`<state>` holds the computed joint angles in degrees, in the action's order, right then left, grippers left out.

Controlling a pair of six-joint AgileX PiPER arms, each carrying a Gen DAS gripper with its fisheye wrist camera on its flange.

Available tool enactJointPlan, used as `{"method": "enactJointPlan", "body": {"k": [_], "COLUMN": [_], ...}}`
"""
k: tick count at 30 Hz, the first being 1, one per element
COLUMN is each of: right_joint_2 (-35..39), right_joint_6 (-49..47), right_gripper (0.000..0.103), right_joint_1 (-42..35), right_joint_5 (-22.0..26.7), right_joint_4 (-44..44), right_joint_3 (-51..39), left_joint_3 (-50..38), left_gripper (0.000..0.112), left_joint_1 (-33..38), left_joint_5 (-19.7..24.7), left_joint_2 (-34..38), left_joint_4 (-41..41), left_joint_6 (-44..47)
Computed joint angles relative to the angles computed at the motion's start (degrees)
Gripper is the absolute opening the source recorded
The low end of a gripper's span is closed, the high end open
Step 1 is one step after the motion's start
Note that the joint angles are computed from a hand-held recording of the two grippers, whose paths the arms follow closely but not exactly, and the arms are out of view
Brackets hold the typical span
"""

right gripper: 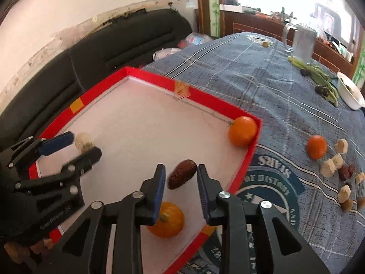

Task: Organize fruits
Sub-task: 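Carry the date and white cube into the tray and release both, then grasp a brown kiwi with the right gripper while the left gripper grasps another kiwi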

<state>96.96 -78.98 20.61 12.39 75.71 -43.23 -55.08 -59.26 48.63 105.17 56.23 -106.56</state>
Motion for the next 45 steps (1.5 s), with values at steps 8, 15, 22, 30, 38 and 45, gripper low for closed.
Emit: {"method": "enactJointPlan", "body": {"k": [8,15,22,30,38,45], "right_joint_2": [-5.64,-8.51,-6.45,-1.40,3.95,10.26], "right_joint_6": [-16.83,-21.50,-20.72,-18.88,-15.95,-2.64], "right_gripper": [0.034,0.036,0.037,0.037,0.037,0.026], "right_joint_1": [-9.87,-30.26,-50.90,-56.61,-52.76,-49.90], "right_joint_5": [4.60,12.13,17.72,19.89,16.29,16.53], "right_joint_4": [14.56,11.47,4.18,-0.66,-1.55,-11.35], "right_joint_3": [5.63,9.87,7.57,2.19,-3.43,-11.97], "left_joint_3": [-4.83,-10.31,-22.59,-37.05,-47.84,-57.72], "left_gripper": [0.085,0.094,0.096,0.096,0.096,0.096], "left_joint_1": [-3.88,-7.23,-9.52,-10.71,-11.09,-10.19], "left_joint_5": [7.21,7.93,6.54,7.54,8.56,7.81], "left_joint_2": [1.09,2.42,8.49,15.88,21.87,26.95], "left_joint_4": [-0.22,-0.59,-2.27,-5.95,-10.56,-14.71], "left_joint_6": [1.22,4.31,14.82,26.46,34.33,41.47]}}
